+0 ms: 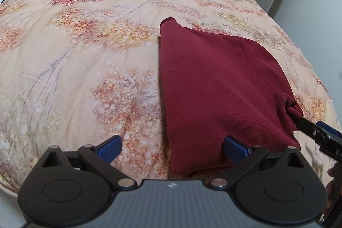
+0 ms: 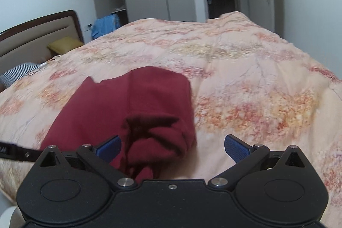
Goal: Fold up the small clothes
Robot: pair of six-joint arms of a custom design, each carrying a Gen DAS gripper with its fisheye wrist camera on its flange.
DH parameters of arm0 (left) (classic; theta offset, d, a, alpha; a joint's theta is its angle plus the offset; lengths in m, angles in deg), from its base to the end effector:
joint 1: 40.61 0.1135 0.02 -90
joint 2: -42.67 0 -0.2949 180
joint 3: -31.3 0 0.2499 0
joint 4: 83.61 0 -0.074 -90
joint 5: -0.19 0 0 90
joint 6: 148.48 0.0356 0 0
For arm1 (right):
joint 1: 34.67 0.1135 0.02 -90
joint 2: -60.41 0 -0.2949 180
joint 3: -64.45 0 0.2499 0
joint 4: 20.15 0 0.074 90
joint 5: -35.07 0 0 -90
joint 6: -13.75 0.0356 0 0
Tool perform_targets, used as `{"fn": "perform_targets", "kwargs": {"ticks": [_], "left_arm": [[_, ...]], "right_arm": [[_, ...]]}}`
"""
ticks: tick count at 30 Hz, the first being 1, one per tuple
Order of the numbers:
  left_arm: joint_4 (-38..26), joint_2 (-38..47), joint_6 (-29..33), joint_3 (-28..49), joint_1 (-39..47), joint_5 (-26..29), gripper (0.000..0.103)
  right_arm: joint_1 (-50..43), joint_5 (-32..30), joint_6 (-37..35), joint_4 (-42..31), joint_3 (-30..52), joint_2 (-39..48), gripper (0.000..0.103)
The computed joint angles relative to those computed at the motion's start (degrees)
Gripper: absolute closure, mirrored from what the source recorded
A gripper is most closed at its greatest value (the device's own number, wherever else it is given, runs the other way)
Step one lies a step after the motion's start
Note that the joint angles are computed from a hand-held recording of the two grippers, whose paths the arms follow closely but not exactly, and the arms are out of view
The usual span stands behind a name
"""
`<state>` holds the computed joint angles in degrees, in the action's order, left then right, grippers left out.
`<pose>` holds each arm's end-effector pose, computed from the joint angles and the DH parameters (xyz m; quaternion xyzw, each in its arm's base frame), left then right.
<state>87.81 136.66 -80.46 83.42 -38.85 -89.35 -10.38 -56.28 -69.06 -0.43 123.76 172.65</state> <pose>0.2963 0.0088 0.1564 -0.1922 0.9212 -0.0631 0.3324 0.3405 0.1546 0.1270 -0.1363 0.8690 0.1390 0.4549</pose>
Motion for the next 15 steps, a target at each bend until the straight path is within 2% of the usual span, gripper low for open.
{"fn": "perform_targets", "kwargs": {"ticks": [4, 8, 15], "left_arm": [[-0.15, 0.21, -0.12, 0.15, 0.04, 0.14, 0.000], [-0.31, 0.62, 0.03, 0.42, 0.10, 0.27, 0.000], [-0.45, 1.14, 0.20, 0.91, 0.05, 0.31, 0.000]], "right_arm": [[0.15, 0.97, -0.06, -4.86, 2.10, 1.27, 0.001], [0.20, 1.34, 0.23, -6.39, 1.46, 2.58, 0.001], [-1.80, -1.31, 1.57, -1.38, -2.09, 1.61, 0.001]]}}
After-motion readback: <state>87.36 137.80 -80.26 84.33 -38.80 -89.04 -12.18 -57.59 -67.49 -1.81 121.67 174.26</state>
